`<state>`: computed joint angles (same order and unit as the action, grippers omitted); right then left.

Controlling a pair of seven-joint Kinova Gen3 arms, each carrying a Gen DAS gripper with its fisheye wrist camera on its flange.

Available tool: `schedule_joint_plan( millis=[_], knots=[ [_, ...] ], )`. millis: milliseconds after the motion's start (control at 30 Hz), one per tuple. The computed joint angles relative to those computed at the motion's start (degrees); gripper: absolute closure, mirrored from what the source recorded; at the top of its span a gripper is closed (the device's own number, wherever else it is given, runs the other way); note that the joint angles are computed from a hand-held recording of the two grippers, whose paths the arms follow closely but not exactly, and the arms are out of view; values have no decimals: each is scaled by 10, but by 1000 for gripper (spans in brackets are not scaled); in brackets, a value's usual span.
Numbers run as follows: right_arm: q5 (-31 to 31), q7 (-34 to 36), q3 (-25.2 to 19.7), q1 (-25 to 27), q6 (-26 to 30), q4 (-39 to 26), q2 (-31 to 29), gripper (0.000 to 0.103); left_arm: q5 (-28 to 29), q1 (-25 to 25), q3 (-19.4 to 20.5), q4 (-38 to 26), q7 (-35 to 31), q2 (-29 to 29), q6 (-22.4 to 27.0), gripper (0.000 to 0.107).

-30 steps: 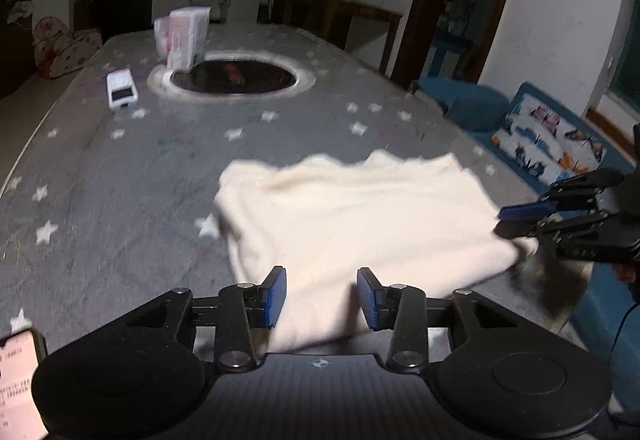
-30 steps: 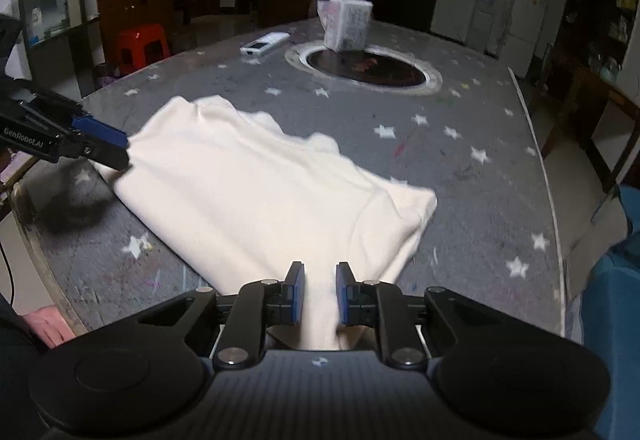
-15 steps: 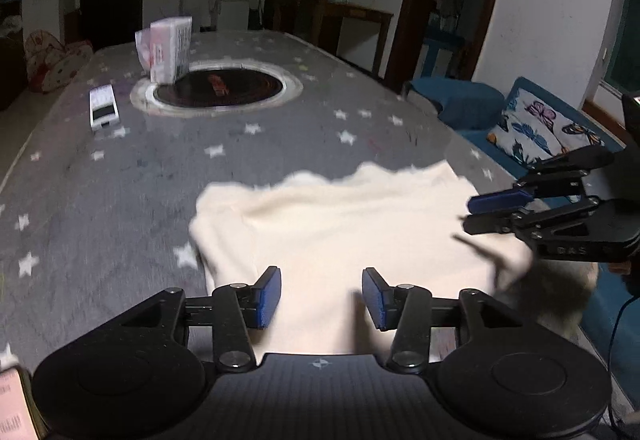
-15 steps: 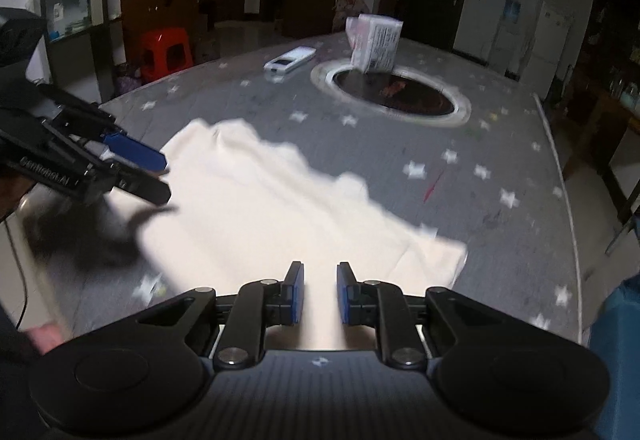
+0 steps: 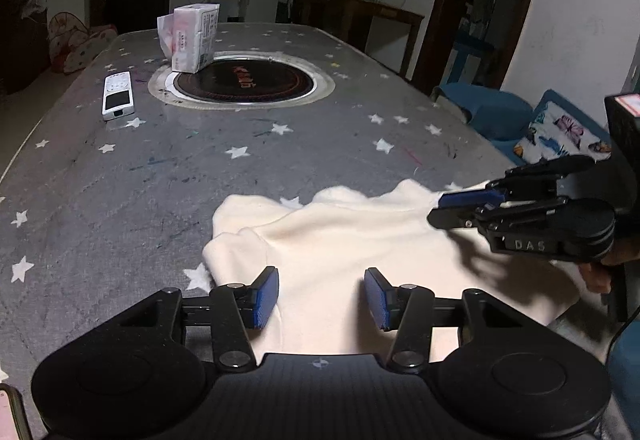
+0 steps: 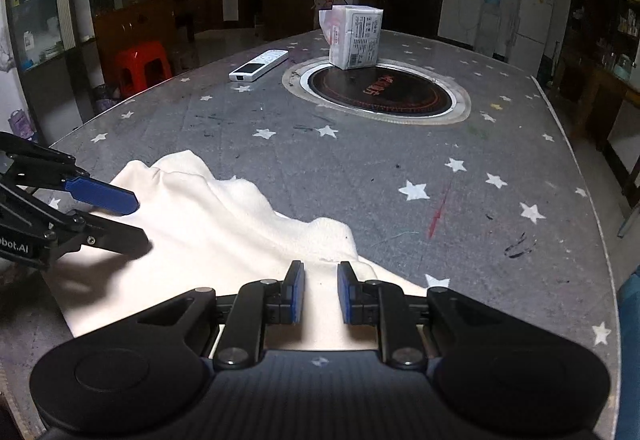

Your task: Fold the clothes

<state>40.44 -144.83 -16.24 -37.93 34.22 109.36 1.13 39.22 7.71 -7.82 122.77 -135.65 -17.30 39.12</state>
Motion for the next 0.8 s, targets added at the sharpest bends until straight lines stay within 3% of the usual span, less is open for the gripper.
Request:
schedule_joint_plan(
  millis=[333,533,800],
  knots=[
    [7,-4,5,-13,-6,-31,31,85,-3,-7,18,-7,30,32,-42,55],
    [14,-9,17,-35,7,-43,32,84,28,-6,-10,-5,-1,20,-24,54],
    [18,-22,24,-52,20,-58,56,83,28,-19,0,-8,-1,32,-25,54]
  ],
)
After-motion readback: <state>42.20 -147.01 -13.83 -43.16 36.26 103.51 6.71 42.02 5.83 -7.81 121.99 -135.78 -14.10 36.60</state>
